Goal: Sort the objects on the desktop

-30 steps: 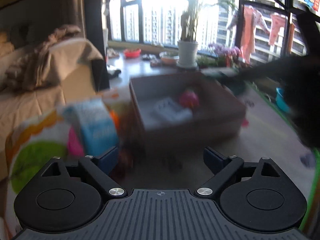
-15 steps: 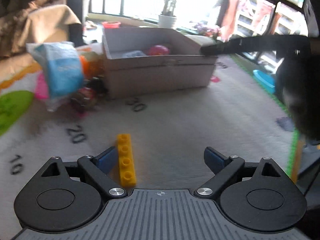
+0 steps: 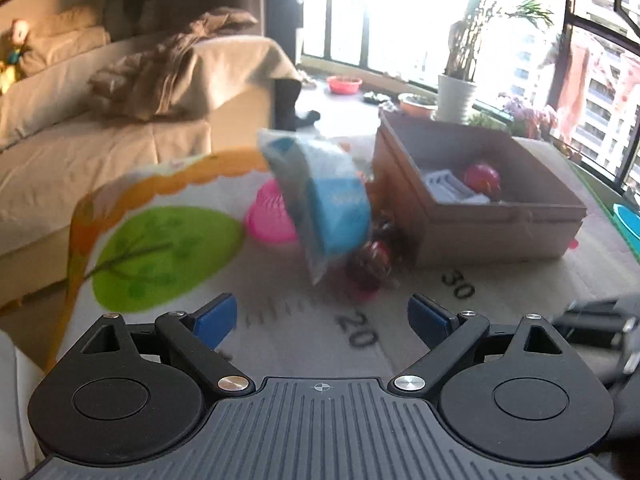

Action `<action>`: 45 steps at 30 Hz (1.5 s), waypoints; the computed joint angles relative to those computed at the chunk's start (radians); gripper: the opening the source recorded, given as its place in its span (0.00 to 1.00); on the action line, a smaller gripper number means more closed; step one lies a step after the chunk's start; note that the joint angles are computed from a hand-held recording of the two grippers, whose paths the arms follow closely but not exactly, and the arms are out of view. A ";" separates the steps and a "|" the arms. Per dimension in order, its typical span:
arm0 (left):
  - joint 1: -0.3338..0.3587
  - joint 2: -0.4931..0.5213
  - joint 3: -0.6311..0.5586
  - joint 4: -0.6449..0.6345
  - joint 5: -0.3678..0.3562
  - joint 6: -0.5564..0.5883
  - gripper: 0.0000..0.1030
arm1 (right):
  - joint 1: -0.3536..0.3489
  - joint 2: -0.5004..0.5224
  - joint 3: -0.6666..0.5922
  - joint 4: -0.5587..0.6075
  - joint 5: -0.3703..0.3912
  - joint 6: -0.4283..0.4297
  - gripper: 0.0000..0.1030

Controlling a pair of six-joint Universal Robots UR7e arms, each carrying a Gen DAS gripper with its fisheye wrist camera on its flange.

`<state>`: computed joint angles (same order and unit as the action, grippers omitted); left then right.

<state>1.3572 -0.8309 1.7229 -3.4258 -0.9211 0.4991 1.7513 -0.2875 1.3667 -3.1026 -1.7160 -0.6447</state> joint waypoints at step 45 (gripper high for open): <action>-0.006 0.021 0.068 0.129 -0.045 0.000 0.98 | -0.067 -0.018 0.069 -0.355 -0.218 0.035 1.00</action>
<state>1.3516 -0.8101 1.7904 -3.2964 -0.9664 0.4988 1.6839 -0.3053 1.4361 -3.4579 -1.9341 -0.6099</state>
